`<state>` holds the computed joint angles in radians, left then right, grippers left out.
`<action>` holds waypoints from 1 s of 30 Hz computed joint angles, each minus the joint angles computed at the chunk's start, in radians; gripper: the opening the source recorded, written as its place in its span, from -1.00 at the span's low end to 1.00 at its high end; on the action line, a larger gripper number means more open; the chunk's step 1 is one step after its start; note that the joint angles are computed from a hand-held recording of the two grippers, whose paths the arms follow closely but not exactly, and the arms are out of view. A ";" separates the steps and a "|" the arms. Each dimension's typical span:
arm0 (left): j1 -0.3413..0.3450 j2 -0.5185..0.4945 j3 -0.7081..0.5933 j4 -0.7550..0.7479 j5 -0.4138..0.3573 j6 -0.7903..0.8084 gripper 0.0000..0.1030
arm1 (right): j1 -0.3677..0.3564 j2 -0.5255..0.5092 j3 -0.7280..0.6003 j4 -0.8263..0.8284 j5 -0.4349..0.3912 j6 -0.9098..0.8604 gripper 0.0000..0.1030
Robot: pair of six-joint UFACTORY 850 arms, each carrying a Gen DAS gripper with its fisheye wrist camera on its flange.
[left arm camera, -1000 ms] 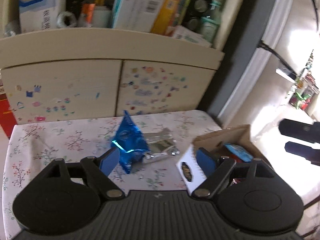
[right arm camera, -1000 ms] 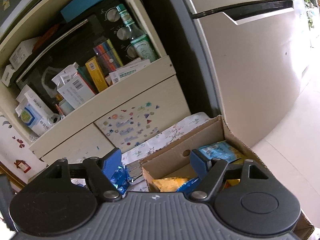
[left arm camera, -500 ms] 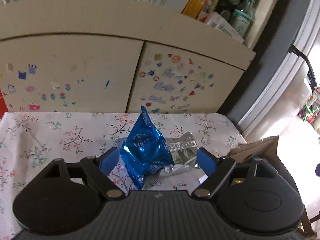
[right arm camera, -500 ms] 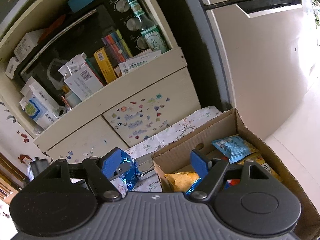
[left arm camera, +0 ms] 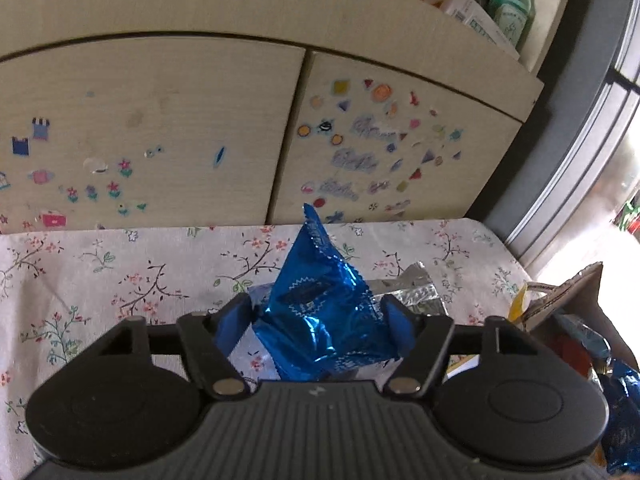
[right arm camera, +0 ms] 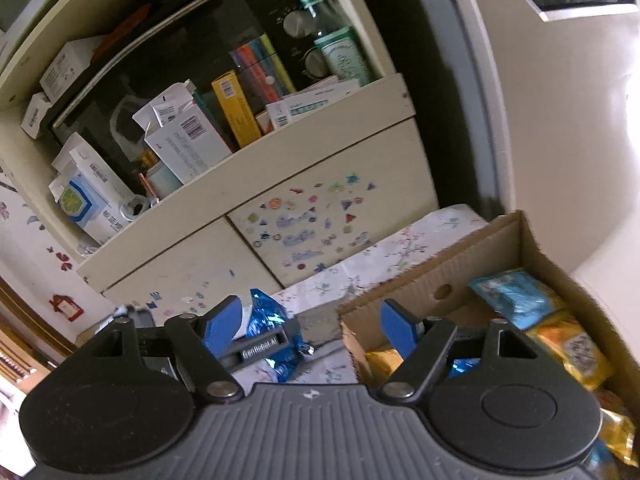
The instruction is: Organize snacks
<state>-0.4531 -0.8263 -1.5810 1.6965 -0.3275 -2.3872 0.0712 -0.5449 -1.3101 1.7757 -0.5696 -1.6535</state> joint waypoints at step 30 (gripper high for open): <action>0.070 0.164 0.244 0.517 0.014 -0.382 0.44 | 0.150 -0.345 -0.501 -0.774 0.151 0.585 0.63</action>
